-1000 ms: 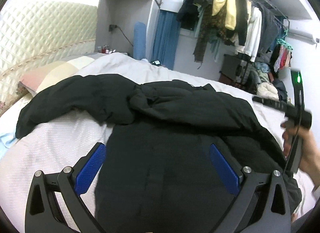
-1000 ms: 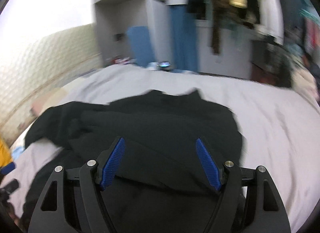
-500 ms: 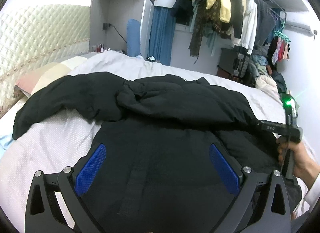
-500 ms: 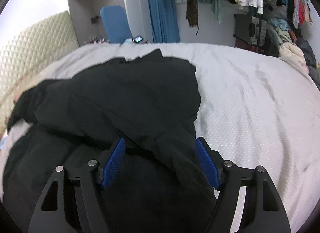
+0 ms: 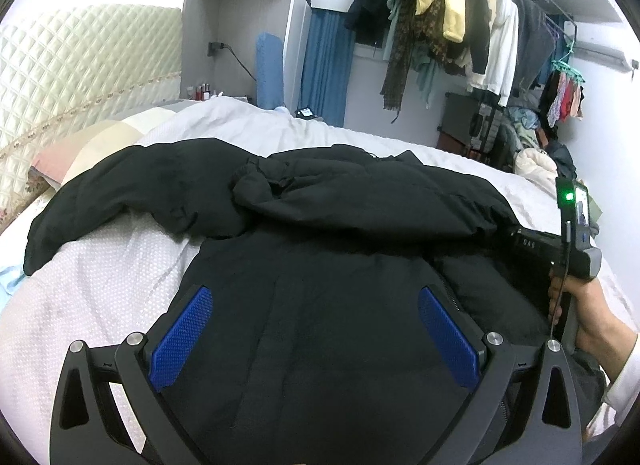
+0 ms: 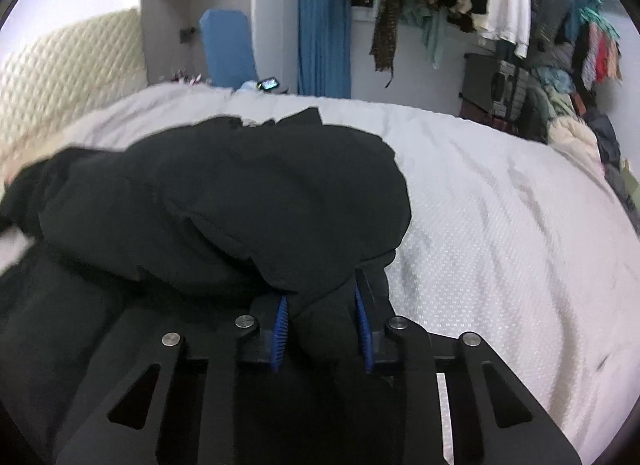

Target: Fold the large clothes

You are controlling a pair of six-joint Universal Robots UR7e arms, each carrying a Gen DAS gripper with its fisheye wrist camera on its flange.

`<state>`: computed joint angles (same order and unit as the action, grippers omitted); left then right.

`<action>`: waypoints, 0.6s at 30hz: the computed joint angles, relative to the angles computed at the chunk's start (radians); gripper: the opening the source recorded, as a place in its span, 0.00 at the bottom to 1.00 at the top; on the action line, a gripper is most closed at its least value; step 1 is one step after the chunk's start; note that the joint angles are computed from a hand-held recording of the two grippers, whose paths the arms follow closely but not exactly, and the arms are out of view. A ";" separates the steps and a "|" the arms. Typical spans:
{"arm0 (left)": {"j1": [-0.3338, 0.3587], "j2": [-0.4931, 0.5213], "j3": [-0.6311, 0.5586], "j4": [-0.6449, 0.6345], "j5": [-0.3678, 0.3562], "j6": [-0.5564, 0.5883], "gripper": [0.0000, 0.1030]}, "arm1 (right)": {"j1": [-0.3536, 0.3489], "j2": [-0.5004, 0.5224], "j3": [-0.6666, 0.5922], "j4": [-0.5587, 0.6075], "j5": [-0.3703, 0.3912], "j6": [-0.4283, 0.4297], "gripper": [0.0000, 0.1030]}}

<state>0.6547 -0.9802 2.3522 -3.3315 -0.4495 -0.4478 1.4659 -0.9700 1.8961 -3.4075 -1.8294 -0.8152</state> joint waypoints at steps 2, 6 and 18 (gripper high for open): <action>0.004 -0.002 0.002 -0.007 -0.007 0.003 1.00 | 0.000 -0.008 0.001 0.001 0.020 0.028 0.24; 0.008 -0.008 0.002 0.002 -0.008 -0.007 1.00 | -0.006 -0.004 -0.010 -0.012 0.014 0.058 0.24; 0.001 -0.009 0.004 -0.008 -0.007 0.009 1.00 | -0.025 -0.050 -0.012 0.078 0.028 0.129 0.26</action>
<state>0.6553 -0.9890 2.3561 -3.3398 -0.4570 -0.4392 1.4408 -1.0203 1.8838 -3.3296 -1.8014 -0.6865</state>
